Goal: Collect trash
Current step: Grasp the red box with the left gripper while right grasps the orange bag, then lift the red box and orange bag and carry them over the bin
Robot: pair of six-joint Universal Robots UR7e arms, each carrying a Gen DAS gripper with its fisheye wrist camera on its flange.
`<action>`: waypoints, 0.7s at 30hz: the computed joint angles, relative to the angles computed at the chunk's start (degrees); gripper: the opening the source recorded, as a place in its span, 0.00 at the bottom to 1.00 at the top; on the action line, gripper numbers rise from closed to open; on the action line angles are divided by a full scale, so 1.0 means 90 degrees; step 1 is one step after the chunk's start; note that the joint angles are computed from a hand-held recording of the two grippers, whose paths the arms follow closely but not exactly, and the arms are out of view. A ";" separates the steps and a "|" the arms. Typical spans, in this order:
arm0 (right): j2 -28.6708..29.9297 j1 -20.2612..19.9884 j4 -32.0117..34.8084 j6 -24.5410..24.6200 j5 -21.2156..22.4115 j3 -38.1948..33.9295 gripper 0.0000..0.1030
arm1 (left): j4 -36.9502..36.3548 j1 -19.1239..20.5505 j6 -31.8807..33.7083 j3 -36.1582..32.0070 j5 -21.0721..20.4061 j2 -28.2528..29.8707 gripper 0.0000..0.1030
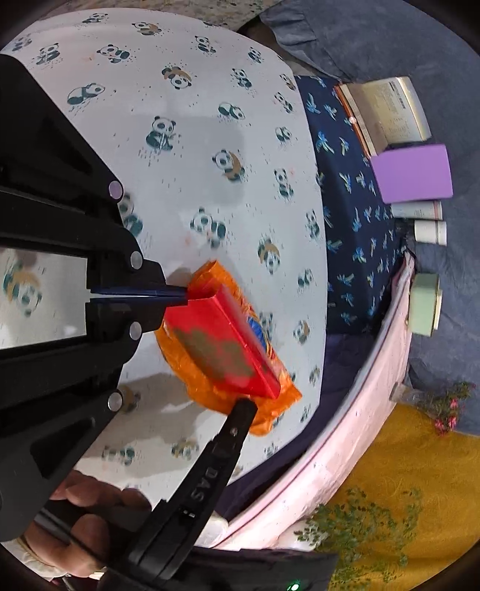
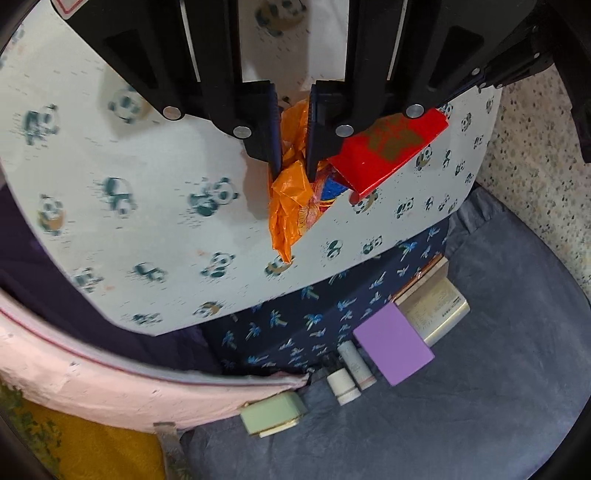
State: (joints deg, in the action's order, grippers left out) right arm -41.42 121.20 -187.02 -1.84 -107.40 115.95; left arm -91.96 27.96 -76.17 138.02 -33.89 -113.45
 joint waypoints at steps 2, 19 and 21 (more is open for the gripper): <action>-0.0261 -0.0017 -0.0140 0.0056 -0.0055 0.0234 0.11 | -0.0054 -0.0168 -0.0027 -0.0019 -0.0039 0.0116 0.00; -0.2525 -0.0485 -0.0707 0.0182 -0.0457 0.2114 0.11 | -0.0049 -0.1228 -0.0747 0.0004 -0.0537 0.0949 0.55; -0.2595 -0.0512 -0.0813 0.0228 -0.0455 0.2231 0.11 | 0.0301 -0.1263 -0.1139 0.0014 -0.0457 0.0818 0.65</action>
State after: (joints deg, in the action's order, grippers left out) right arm -64.78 116.60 -194.33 0.22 -111.50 136.03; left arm -89.25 16.59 -86.43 138.14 -38.00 -106.08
